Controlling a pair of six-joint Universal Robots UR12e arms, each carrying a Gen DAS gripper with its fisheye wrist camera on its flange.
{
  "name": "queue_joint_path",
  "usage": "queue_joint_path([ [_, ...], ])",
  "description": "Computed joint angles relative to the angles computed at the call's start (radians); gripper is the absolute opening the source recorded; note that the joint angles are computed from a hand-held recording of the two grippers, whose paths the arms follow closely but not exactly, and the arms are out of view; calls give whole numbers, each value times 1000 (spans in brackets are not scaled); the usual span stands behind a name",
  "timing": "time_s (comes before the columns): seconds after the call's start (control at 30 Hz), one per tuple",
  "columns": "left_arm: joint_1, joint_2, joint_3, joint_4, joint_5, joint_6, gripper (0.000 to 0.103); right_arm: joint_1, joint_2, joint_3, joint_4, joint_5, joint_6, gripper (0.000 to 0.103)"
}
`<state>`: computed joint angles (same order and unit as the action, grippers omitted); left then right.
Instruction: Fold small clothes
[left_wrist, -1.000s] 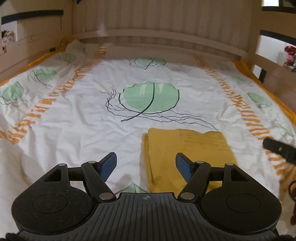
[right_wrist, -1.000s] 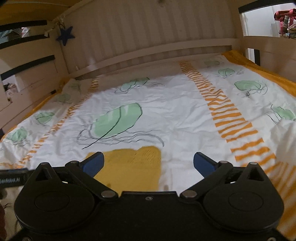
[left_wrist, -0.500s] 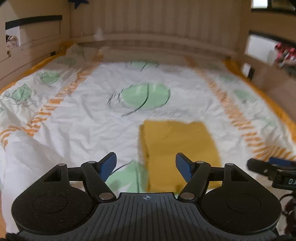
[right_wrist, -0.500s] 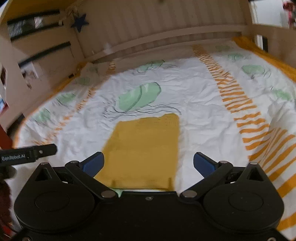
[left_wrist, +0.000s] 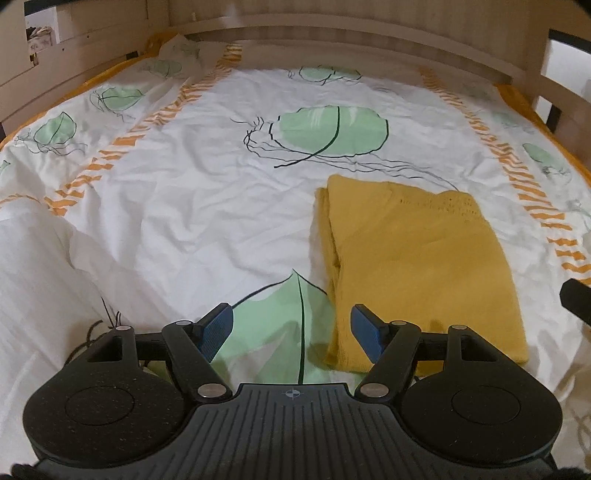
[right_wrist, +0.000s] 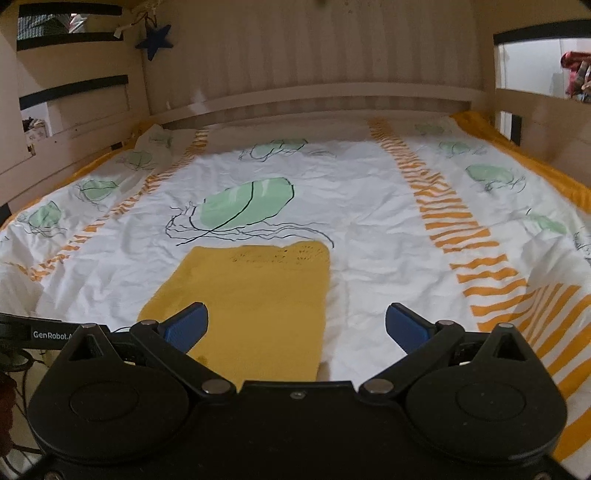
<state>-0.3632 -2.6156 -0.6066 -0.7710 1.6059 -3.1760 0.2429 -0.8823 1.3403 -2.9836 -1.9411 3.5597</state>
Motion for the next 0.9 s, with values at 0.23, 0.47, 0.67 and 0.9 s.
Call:
queue_joint_path([
  [0.23,-1,2,-4,-13,4,-3,69,4,-3,-6,52,-29,18,102],
  [0.47,-1,3,-5,-30,1,-6,69,-2,-8,1,64,-6,32,102],
  [0.67,-2,1,1,-40,-3,0,69,-4,-9,2,77,10,41,102],
  [0.9,-2,-1,4,-47,-3,3,69,-7,-7,-1,97,24,52,102],
])
